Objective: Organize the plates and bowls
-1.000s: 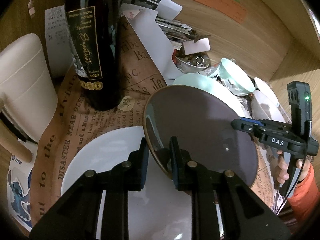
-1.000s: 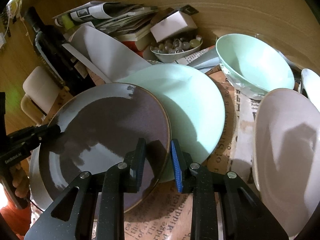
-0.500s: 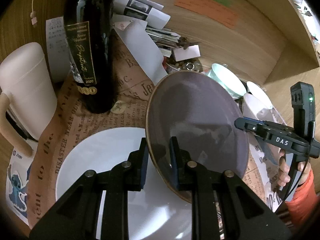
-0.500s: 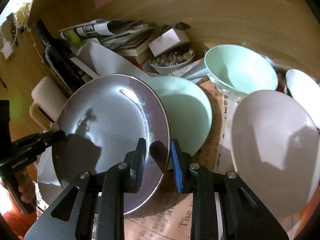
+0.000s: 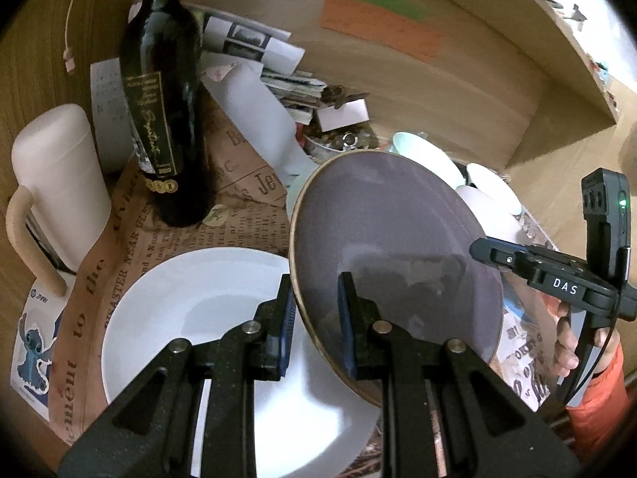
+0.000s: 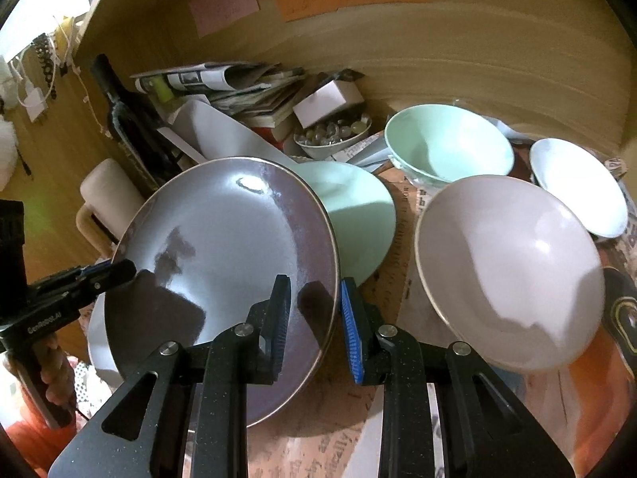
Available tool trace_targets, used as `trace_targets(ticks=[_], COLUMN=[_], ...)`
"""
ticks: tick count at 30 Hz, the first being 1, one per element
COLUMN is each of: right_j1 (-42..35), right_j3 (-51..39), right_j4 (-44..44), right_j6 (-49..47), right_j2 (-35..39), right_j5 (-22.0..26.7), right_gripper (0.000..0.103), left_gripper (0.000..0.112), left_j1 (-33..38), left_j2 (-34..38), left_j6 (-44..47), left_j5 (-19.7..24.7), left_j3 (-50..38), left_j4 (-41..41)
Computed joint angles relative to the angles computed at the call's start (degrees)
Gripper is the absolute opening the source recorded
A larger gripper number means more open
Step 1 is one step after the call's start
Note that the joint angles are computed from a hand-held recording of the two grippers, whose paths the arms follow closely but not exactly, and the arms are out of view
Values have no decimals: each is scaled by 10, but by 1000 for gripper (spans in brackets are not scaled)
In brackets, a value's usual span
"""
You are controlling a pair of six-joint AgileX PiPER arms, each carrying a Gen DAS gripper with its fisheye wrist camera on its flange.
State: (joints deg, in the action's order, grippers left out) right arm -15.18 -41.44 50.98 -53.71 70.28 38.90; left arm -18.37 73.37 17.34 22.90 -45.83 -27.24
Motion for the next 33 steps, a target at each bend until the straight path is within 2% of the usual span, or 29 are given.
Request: trace_targets(ticks=[5, 10, 20, 26, 33], right_j1=[-34, -77, -190, -268, -337], right_j3=[19, 36, 72, 88, 104], right_j4=[3, 4, 9, 18, 15], right_j6=[-10, -19, -62, -103, -144], right_j2=[-41, -79, -141, -154, -147], right_j5=[27, 61, 144, 196, 234], right_gripper=[23, 23, 23, 23, 23], left_gripper=[20, 20, 20, 20, 20], left_j1=[-24, -63, -114, -151, -165], left_j2=[-24, -52, -65, -58, -43], left_j6=[-37, -108, -166, -222, -223], left_j5=[-4, -10, -17, -24, -28], left_j3=[11, 24, 35, 39, 39], left_j4=[26, 91, 132, 172, 166])
